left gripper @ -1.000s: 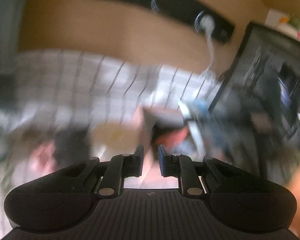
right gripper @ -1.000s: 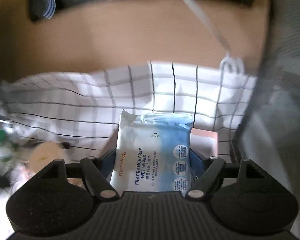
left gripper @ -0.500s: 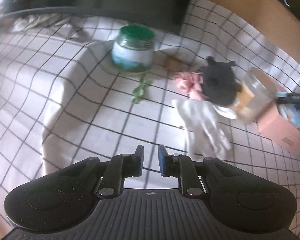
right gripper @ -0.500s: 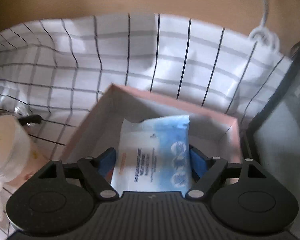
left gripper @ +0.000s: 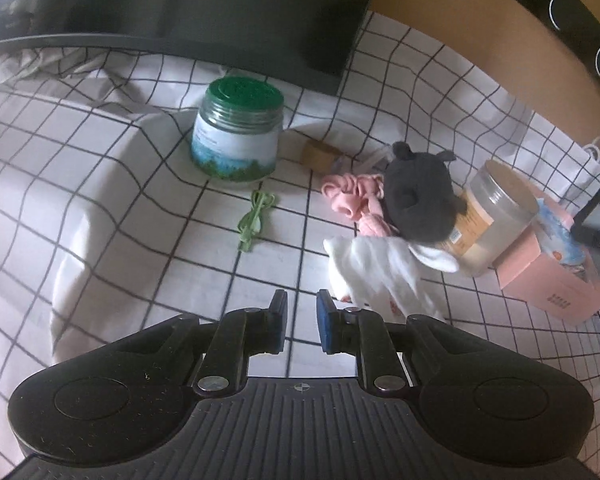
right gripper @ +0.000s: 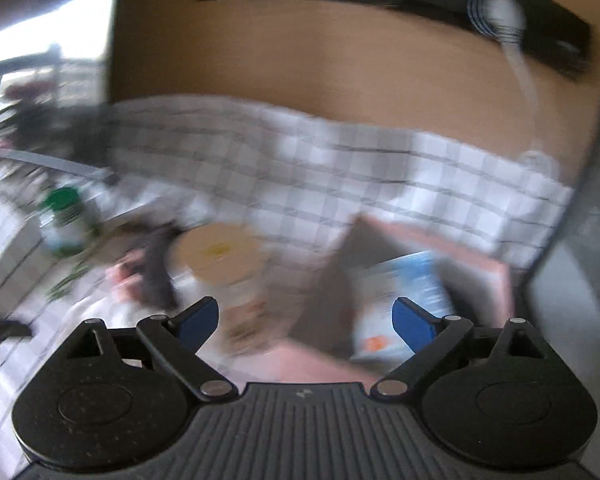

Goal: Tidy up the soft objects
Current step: 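Lower the blue wet-wipes pack into the pink box and open the right gripper, then grasp the green plastic clip with the left gripper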

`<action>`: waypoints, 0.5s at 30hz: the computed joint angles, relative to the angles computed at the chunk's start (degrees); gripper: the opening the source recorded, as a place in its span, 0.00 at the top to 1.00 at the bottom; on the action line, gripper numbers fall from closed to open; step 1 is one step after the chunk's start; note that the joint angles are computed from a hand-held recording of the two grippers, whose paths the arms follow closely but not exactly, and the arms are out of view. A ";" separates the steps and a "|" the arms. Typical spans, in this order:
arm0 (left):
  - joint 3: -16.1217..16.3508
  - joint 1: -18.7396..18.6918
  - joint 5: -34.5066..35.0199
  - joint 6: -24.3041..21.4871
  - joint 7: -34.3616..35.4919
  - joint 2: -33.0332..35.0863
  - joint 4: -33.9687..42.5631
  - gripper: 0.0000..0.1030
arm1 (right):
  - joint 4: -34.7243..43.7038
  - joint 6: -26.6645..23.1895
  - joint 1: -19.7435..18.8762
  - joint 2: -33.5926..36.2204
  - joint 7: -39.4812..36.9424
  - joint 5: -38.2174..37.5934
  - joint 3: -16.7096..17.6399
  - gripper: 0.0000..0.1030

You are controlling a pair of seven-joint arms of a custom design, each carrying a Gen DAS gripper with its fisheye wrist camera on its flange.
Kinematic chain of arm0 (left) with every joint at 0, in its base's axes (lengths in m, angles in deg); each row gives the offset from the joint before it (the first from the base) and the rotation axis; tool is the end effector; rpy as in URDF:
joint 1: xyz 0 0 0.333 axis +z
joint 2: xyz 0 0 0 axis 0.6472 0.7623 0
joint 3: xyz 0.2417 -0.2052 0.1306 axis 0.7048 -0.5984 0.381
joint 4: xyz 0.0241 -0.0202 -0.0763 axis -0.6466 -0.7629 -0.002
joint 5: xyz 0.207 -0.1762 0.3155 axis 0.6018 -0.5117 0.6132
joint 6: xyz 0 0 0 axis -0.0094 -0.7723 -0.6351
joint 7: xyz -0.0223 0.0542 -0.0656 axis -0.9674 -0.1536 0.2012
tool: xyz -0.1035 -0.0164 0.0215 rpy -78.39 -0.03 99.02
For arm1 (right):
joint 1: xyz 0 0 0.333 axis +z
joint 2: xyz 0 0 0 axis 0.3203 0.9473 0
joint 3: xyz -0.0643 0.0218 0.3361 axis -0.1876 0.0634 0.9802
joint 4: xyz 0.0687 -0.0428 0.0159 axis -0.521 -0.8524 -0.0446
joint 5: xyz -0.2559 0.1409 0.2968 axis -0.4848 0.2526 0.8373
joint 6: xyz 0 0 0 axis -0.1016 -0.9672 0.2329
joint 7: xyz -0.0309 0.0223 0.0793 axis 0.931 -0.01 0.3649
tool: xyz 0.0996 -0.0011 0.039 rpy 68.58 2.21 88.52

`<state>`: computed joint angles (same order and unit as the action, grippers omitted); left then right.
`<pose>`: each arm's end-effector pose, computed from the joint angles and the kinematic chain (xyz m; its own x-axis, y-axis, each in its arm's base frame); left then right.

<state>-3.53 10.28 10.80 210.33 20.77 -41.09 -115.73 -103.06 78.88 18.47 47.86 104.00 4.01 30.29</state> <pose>0.5970 -0.3942 0.3438 0.5027 -0.8165 0.2838 -0.5219 -0.5484 -0.6534 0.7887 0.1493 0.4296 0.6680 -0.7339 0.1231 -0.4008 -0.4942 -0.7714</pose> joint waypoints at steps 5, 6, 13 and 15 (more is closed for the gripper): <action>0.67 0.43 3.50 1.32 -5.96 -2.43 -4.20 0.83 | -7.43 -5.21 -0.90 -3.99 -9.01 2.77 3.35 0.09; 0.52 0.89 3.74 1.52 -6.72 -2.77 -4.80 0.83 | -8.29 -5.35 0.11 -4.15 -9.83 3.04 3.02 0.09; 0.53 4.08 5.58 0.90 0.82 -0.04 -0.65 0.83 | -12.19 -2.29 5.27 -4.54 -9.27 2.37 1.29 0.09; 0.39 5.30 3.06 1.83 5.49 1.52 1.50 0.83 | -13.84 -2.01 4.67 -5.55 -10.95 3.26 2.11 0.09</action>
